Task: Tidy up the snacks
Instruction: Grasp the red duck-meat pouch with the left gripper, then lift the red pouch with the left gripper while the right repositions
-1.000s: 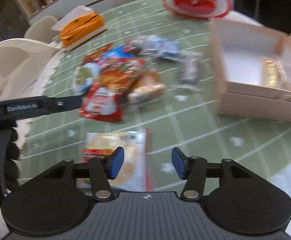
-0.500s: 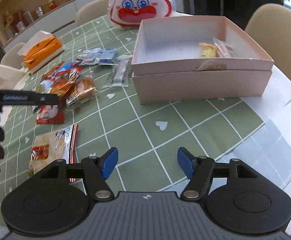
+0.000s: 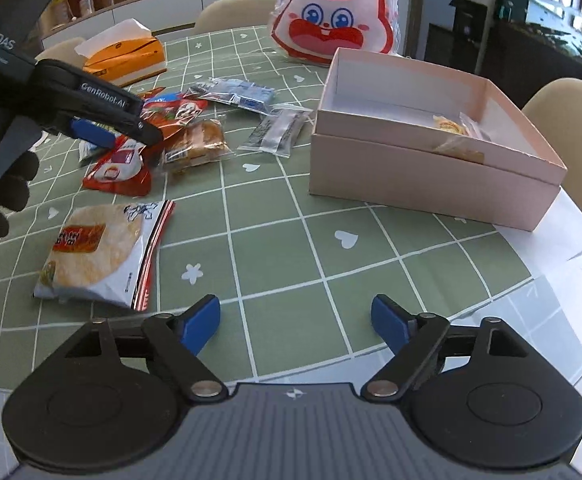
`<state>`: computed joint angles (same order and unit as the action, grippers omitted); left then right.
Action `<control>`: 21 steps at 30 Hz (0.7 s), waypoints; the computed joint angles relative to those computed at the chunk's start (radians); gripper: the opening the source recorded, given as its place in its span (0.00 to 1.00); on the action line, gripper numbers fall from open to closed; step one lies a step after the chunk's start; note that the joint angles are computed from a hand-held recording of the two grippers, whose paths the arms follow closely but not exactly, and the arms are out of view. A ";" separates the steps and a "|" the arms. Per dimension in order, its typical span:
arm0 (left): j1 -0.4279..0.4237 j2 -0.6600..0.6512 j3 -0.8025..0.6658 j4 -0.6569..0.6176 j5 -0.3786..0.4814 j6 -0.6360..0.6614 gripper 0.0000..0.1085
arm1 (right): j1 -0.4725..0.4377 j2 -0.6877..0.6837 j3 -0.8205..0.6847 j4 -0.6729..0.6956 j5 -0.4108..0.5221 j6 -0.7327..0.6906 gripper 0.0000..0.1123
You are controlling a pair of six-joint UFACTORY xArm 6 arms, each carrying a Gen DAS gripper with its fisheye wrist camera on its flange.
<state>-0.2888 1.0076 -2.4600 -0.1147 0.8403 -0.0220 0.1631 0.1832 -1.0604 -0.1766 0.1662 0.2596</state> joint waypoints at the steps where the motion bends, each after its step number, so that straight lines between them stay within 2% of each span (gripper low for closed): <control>1: 0.005 -0.001 0.004 -0.017 -0.003 0.013 0.78 | 0.000 -0.002 0.005 -0.011 -0.005 0.006 0.78; 6: 0.028 -0.015 0.055 -0.154 -0.046 0.135 0.78 | 0.001 0.004 0.007 -0.051 -0.020 0.050 0.84; 11: 0.023 -0.075 0.141 -0.183 -0.049 0.231 0.77 | 0.001 0.008 0.000 -0.107 -0.015 0.118 0.85; 15: 0.020 -0.132 0.228 -0.234 -0.058 0.357 0.77 | -0.004 0.004 0.012 -0.154 -0.033 0.164 0.86; 21: 0.004 -0.114 0.215 -0.215 -0.079 0.344 0.80 | -0.002 0.010 0.001 -0.221 -0.021 0.244 0.89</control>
<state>-0.2845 0.8931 -2.2455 -0.3300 0.7611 0.3215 0.1609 0.1927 -1.0593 -0.3978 0.1457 0.5035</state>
